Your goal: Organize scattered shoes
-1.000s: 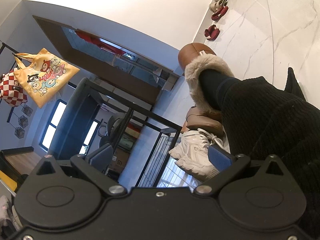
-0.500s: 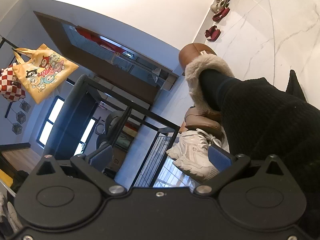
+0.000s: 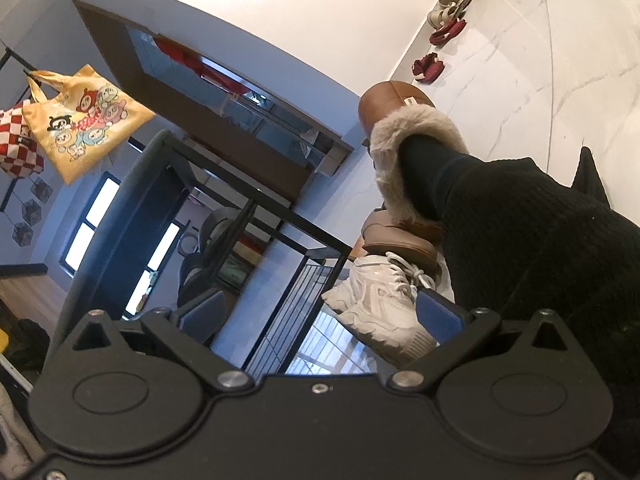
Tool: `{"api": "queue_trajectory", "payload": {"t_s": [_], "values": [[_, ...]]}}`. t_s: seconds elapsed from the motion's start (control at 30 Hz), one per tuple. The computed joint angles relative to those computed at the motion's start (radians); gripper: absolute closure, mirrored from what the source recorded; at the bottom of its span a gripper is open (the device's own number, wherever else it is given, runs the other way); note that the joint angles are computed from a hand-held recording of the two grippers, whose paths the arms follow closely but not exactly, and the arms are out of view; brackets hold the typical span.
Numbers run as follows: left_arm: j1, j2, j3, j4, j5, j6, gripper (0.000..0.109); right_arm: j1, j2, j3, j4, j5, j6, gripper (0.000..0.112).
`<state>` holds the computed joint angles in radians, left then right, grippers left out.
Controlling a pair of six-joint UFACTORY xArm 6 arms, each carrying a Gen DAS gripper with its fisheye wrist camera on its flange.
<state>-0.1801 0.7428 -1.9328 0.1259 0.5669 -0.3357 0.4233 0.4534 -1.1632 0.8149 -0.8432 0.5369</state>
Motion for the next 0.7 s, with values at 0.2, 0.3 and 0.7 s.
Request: {"api": "queue_trajectory", "payload": {"t_s": [0.2,0.3,0.7], "values": [[0.044,-0.228,0.378,0.028,-0.154,0.038,0.041,0.007,-0.007,0.005,0.011,0.007,-0.016,0.009],[0.055,-0.283,0.463,0.061,-0.184,-0.061,0.039,0.01,-0.011,0.007,0.017,0.011,-0.023,0.009],[0.062,-0.363,0.556,0.31,-0.073,-0.481,0.019,0.024,-0.026,0.016,0.041,0.026,-0.056,0.009]]}}
